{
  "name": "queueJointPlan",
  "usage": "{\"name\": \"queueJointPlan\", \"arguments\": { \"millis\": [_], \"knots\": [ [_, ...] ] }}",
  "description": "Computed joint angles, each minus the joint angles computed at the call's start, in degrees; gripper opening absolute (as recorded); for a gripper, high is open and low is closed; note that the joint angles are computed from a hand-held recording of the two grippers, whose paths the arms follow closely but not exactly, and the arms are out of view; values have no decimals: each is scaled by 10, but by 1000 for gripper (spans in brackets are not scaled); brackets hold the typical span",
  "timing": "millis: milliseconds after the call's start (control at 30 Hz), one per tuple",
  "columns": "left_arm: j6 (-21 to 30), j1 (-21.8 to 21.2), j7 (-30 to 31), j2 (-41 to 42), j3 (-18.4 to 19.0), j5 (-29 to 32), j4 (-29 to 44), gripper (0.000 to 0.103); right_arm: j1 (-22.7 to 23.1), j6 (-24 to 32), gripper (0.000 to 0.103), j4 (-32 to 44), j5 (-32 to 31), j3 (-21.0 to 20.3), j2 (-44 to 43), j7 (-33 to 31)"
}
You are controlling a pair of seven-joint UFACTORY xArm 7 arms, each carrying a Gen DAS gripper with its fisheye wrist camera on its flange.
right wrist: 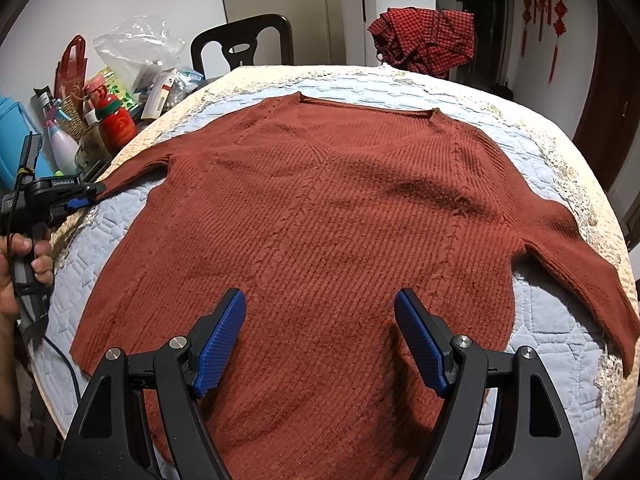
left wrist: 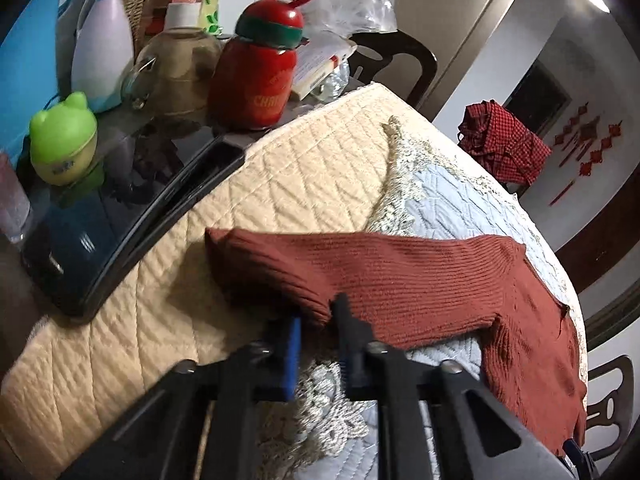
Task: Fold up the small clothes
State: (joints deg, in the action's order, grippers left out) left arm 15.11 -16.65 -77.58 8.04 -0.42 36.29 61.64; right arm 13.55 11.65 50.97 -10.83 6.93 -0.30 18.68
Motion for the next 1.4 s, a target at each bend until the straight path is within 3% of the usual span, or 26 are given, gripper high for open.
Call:
{"name": "queueJointPlan", "arguments": {
  "millis": [133, 267, 400, 500, 633, 733, 800, 900, 933, 1000, 1100, 1233, 1333, 1400],
  "knots": [
    [8, -14, -11, 1, 2, 58, 37, 11, -1, -9, 77, -3, 12, -1, -2, -5],
    [-3, -24, 57, 31, -16, 52, 108, 11, -3, -19, 77, -11, 24, -2, -8, -10],
    [-19, -35, 196, 88, -54, -25, 193, 11, -7, -27, 77, -22, 40, -4, -16, -12],
    [-19, -33, 312, 150, -102, -90, 269, 11, -13, -30, 77, -31, 52, -6, -23, -10],
    [28, 9, 499, 255, -226, -204, 375, 12, -22, -29, 77, -38, 68, -11, -32, -4],
    [81, 17, 577, 306, -270, -257, 427, 14, -23, -36, 77, -49, 103, -19, -42, -20],
    [88, 24, 602, 312, -282, -287, 427, 27, -22, -40, 77, -51, 132, -24, -45, -36],
    [31, 56, 639, 276, -304, -334, 361, 49, -16, -45, 77, -47, 174, -31, -43, -66],
    [13, 67, 653, 265, -311, -347, 345, 51, -13, -44, 77, -43, 191, -33, -41, -79],
    [-29, 64, 652, 228, -292, -358, 298, 53, -4, -39, 77, -24, 240, -36, -27, -119],
    [-44, 12, 606, 195, -197, -345, 273, 53, 10, -34, 73, 15, 358, -30, -3, -226],
    [-27, -29, 569, 185, -115, -354, 263, 53, -4, -11, 57, 80, 393, -4, 50, -270],
    [-38, -28, 578, 174, -104, -377, 233, 52, -27, 44, 47, 154, 400, 11, 111, -265],
    [-40, -30, 586, 174, -102, -384, 229, 52, -33, 67, 46, 185, 383, 14, 140, -243]
  ]
}}
